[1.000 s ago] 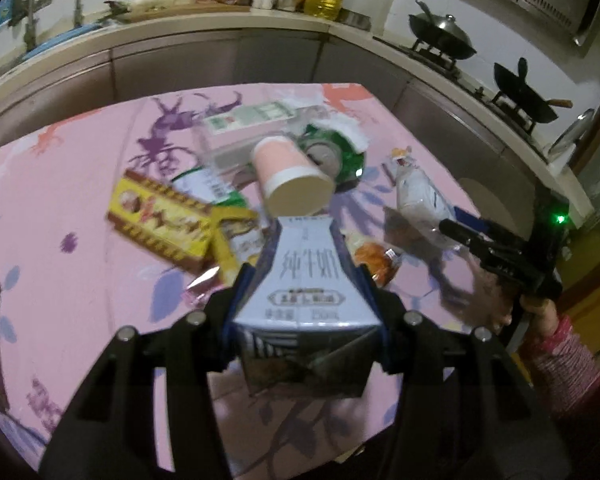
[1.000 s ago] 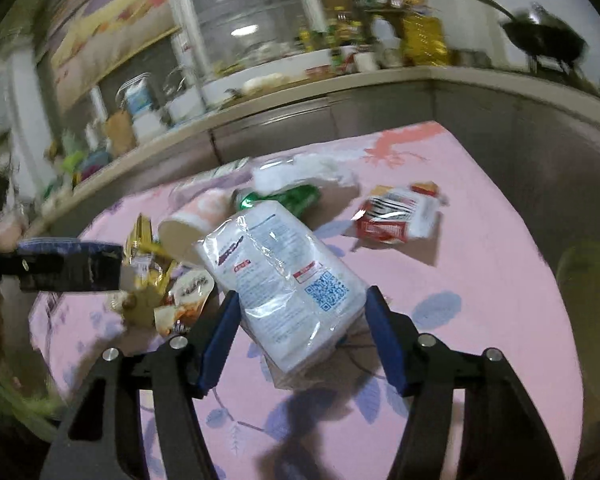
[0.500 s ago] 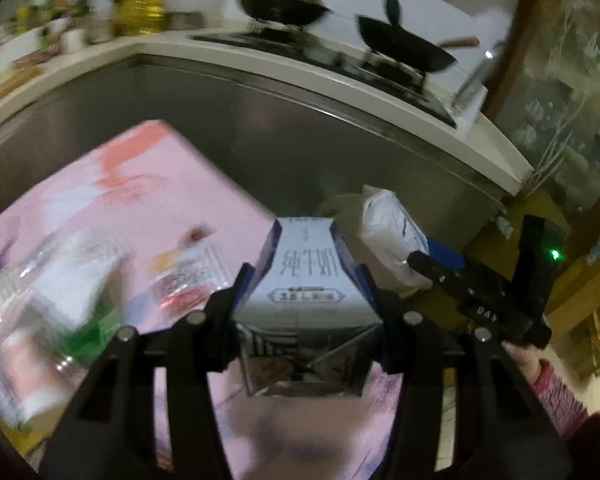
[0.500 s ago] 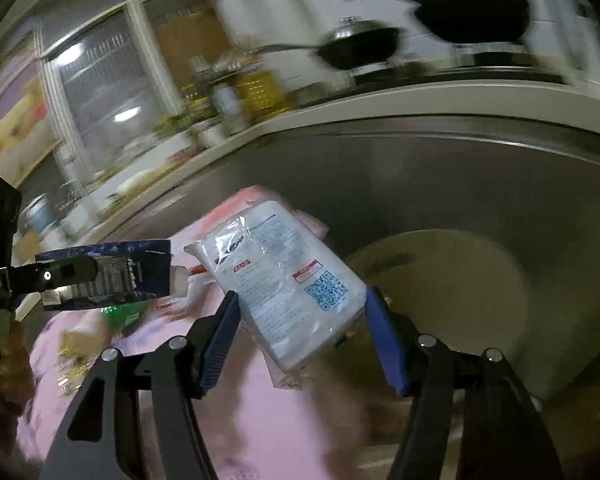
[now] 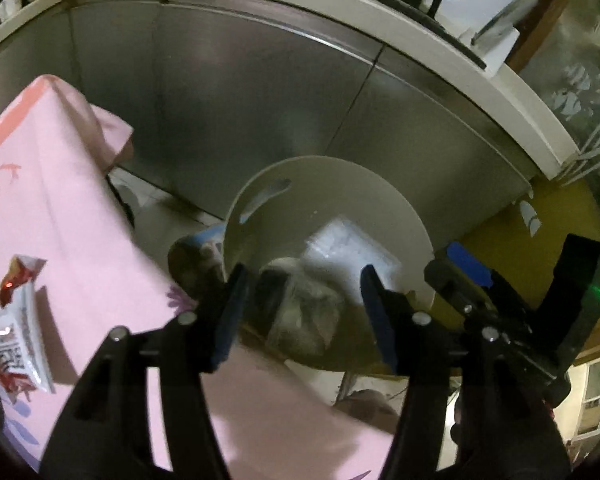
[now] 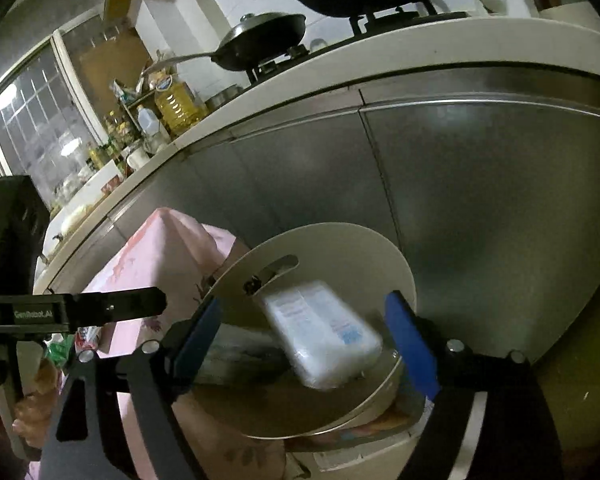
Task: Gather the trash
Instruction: 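Open both tools to drop the carton and tissue pack into the bin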
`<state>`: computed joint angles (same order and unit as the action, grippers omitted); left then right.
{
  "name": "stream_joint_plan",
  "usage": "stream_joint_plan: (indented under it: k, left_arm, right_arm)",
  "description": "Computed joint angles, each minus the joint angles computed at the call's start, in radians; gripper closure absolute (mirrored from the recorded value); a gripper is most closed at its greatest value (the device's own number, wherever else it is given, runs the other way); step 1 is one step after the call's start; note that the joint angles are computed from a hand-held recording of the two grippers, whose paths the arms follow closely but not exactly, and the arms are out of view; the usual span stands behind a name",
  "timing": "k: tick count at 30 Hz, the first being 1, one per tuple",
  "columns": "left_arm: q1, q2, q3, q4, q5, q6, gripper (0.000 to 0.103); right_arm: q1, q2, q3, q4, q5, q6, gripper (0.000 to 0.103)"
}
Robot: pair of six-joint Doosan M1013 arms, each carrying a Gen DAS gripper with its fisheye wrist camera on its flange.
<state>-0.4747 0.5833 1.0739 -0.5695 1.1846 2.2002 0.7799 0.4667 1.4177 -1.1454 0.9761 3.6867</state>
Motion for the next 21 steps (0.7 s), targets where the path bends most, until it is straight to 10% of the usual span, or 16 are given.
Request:
stream_joint_plan:
  k: [11, 21]
  left_arm:
    - [0.148, -0.181, 0.166, -0.273, -0.086, 0.239, 0.043]
    - [0.299, -0.292, 0.314, -0.257, -0.168, 0.306, 0.04]
  right_arm:
    - [0.062, -0.02, 0.001, -0.158, 0.075, 0.112, 0.022]
    - [0.085, -0.049, 0.1, -0.111, 0.055, 0.468, 0.022]
